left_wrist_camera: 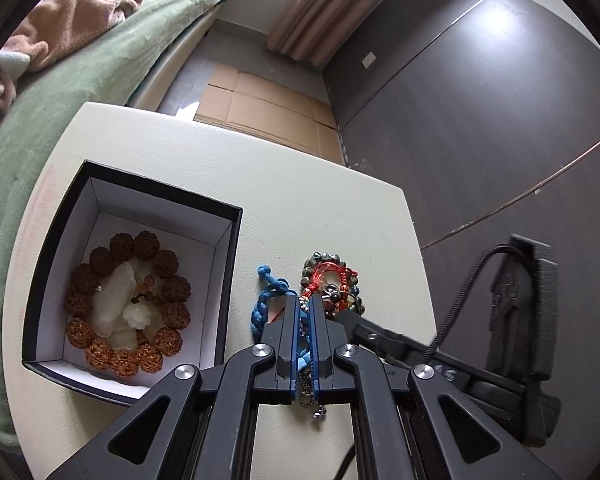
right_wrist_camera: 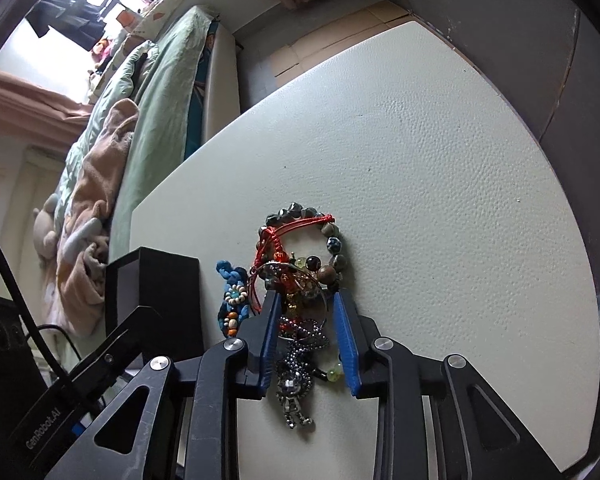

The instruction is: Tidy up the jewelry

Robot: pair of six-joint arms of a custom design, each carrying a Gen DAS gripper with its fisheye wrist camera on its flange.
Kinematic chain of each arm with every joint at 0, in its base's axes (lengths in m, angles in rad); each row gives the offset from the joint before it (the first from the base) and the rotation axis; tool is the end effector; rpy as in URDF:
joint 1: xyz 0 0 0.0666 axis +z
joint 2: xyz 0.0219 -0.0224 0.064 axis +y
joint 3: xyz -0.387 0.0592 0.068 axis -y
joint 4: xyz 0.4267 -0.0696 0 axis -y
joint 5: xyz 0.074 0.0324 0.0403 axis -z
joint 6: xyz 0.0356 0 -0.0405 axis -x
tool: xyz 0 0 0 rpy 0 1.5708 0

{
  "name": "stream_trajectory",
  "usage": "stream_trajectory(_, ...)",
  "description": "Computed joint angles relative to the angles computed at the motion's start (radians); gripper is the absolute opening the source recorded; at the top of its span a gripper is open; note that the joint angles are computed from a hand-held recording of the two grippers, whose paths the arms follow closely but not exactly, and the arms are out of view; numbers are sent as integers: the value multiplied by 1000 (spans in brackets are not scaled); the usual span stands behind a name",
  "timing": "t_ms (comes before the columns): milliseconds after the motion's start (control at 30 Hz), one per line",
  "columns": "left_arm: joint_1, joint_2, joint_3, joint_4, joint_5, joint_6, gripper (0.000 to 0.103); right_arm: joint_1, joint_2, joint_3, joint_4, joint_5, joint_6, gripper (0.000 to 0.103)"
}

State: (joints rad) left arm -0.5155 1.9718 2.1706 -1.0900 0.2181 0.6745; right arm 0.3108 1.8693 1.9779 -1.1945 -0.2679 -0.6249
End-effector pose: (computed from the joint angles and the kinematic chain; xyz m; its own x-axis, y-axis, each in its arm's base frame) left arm 0.6242 -0.3630 0.4599 -0.9030 -0.1891 -0.3857 0.0457 0.8505 -0.5239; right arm 0.6401 0.2151 0.4308 -0.9244 0.2956 -0.2410 0.1583 0.8723 0.4626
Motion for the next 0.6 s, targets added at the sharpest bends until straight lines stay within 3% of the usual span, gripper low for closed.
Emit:
stream_trajectory(100,-1,-12,-18,10,-1,10,4,6,29,27,-31,-1,13,24)
stream_trajectory(200,-3,-22,-33,15,-14,14,4,12,35,34,-23,38,19,14)
stream_trajectory(267,-3,-24,-38,14,-20,14,4,4,17,1,13,13,-15,10)
stream_trajectory(600,-33,-9,-15,-19,-26,-11,4,-15,-104,-138,130,-10,-51,10)
